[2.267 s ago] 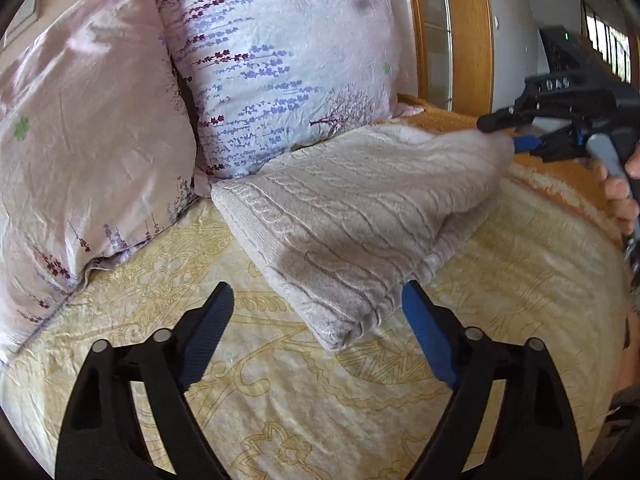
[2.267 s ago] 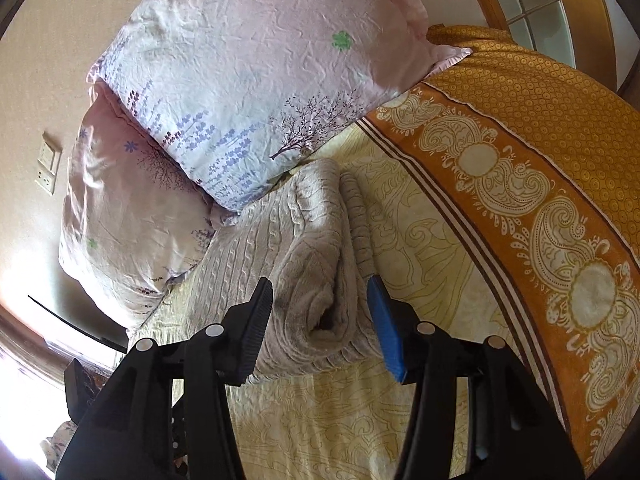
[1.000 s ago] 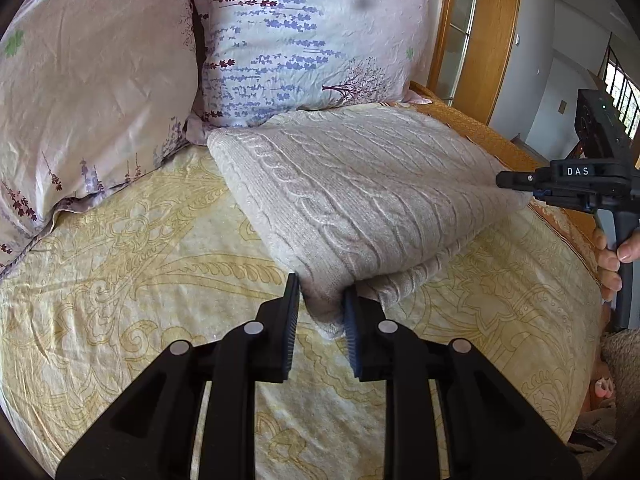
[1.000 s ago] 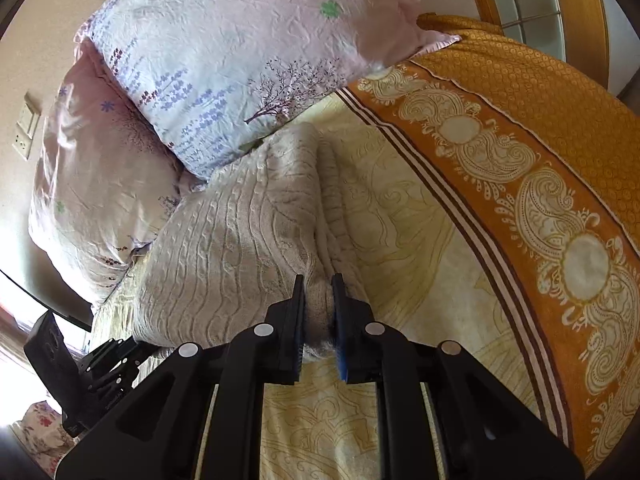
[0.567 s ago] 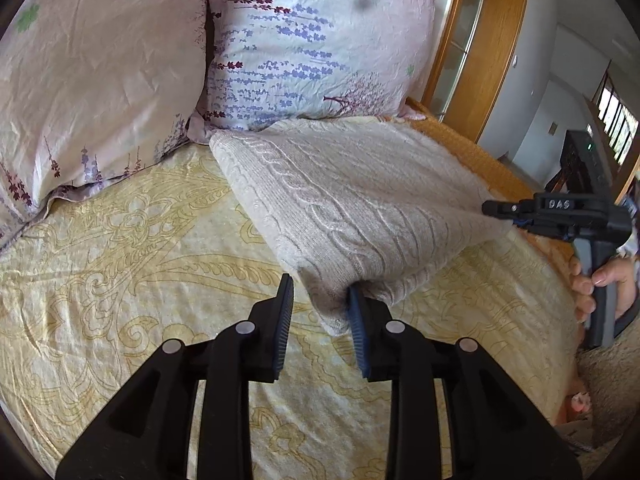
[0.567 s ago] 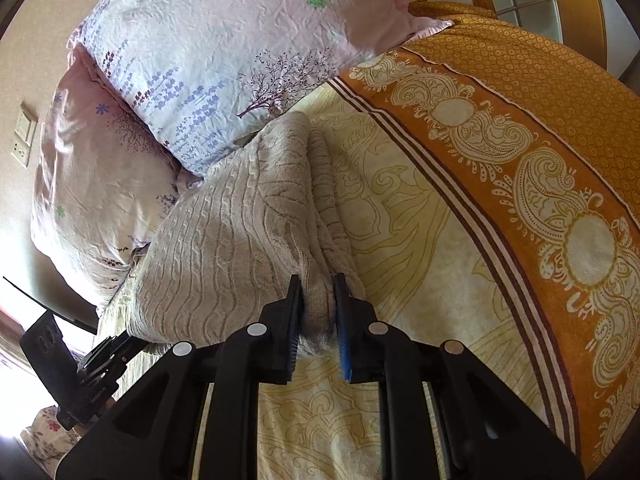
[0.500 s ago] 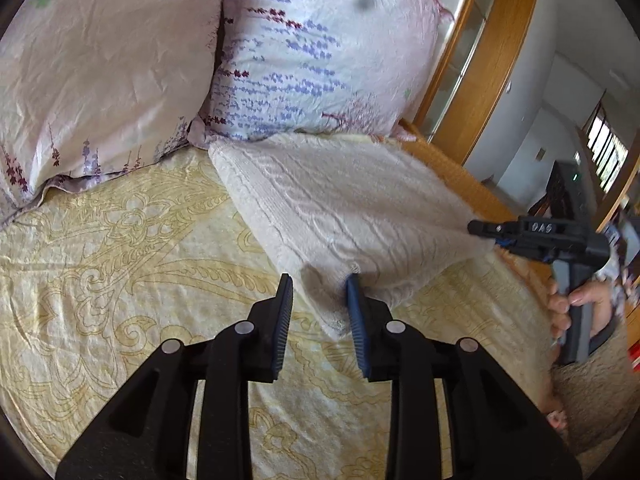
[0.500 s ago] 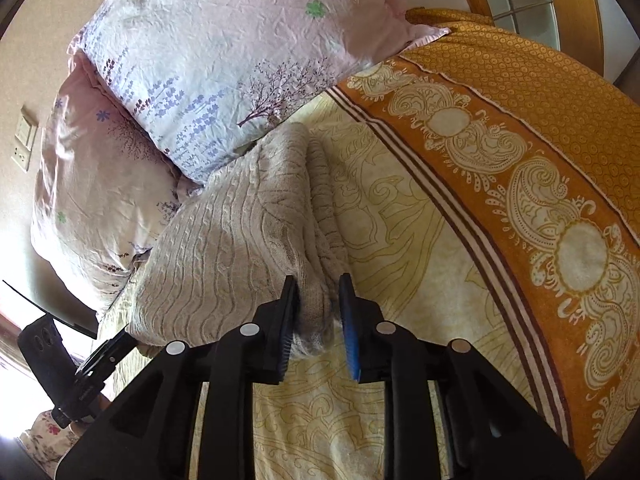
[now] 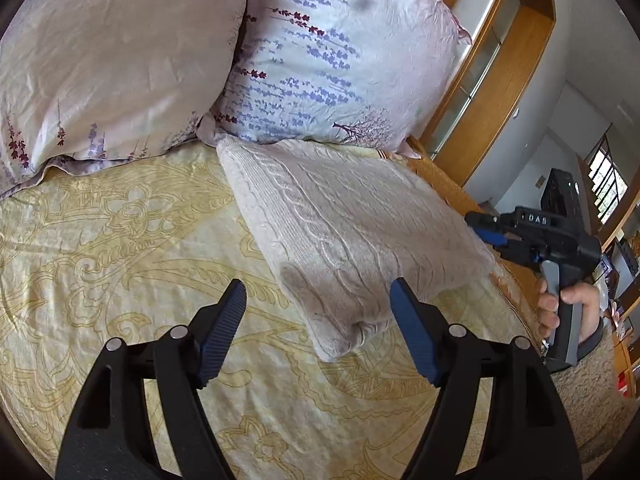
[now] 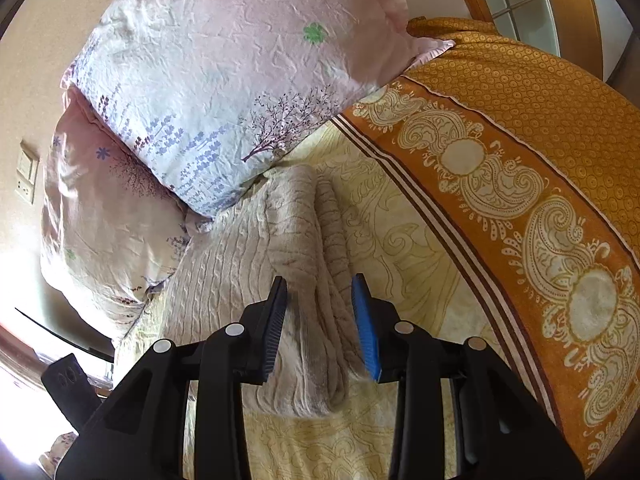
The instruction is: Fold small clothes
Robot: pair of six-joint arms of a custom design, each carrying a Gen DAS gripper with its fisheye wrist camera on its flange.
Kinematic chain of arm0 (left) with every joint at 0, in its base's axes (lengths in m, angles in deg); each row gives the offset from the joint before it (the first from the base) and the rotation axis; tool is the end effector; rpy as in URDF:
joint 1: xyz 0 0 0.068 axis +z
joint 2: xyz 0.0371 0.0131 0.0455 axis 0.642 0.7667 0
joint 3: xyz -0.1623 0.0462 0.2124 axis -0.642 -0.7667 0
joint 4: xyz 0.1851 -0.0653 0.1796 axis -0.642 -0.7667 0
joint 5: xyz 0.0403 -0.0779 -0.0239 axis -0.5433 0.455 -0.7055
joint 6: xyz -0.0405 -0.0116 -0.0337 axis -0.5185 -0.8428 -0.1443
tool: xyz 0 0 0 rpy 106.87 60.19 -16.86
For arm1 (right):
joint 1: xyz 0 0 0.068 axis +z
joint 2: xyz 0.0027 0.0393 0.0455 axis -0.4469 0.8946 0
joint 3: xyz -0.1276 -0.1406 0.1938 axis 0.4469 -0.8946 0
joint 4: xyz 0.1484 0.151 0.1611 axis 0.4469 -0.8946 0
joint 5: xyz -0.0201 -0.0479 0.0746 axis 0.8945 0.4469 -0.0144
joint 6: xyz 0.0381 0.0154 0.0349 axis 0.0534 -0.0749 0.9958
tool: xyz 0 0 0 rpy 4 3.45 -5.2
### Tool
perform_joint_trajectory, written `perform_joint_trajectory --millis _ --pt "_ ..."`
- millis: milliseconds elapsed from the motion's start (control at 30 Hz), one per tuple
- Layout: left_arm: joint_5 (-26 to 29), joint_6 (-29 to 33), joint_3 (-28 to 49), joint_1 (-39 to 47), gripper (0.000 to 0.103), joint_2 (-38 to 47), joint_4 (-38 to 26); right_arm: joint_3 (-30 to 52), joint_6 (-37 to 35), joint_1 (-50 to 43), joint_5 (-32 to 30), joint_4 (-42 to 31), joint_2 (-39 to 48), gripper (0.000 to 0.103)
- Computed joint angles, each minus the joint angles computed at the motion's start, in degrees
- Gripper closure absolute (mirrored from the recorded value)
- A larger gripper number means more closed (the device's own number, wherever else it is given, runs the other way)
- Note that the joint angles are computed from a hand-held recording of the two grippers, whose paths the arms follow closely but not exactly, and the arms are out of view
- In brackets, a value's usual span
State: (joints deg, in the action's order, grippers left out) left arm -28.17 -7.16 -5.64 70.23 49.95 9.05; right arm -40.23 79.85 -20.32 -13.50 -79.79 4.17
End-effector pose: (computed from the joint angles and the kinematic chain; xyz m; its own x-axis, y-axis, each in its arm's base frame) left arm 0.3011 0.1442 0.2211 -0.6632 0.2920 -0.6892 0.6502 0.6808 -0.3373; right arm 0.2011 0.0272 0.2319 -0.5485 0.6802 -0.4863 0.2738 0.6956 0.6642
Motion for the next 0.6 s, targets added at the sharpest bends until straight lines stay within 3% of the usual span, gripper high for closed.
perform_joint_trajectory --millis 100,200,233,267,333,433,500,533,567,600 --pt "-0.44 -3.45 0.61 -0.4 0.022 1.43 0.9 2.42 0.23 -2.89 -4.41 2.15 5.78 0.051" --pt "0.39 -5.18 4.13 -0.05 0.019 5.08 -1.76 4.08 -0.06 -2.53 -5.65 4.46 9.7 0.051" --pt "0.7 -5.68 5.31 -0.11 0.018 6.23 -2.56 4.89 -0.98 -1.53 -4.53 4.79 10.95 0.06" --pt "0.81 -5.83 6.14 -0.03 0.018 7.1 -3.45 5.84 -2.44 -0.67 -3.47 4.67 12.3 0.088" --pt "0.56 -5.83 7.3 0.33 0.017 8.33 -5.03 7.79 -3.22 0.52 0.72 2.32 14.64 0.092" --pt "0.71 -6.18 8.21 0.36 0.014 9.45 -6.48 5.43 -1.13 -2.46 -4.53 5.6 13.67 0.092" --pt "1.6 -6.78 9.23 0.39 0.014 10.59 -7.64 3.84 0.61 -4.9 -8.83 6.83 12.45 0.07" --pt "2.36 -7.32 9.77 0.41 0.014 11.27 -8.12 3.66 1.16 -6.1 -10.23 6.22 12.29 0.039" --pt "3.18 -8.83 9.87 0.28 0.014 11.65 -7.46 3.34 1.31 -6.9 -10.81 6.28 12.09 0.027" --pt "3.45 -11.52 9.81 -0.08 0.014 11.89 -6.03 3.33 0.83 -7.44 -11.0 5.86 12.08 0.027"
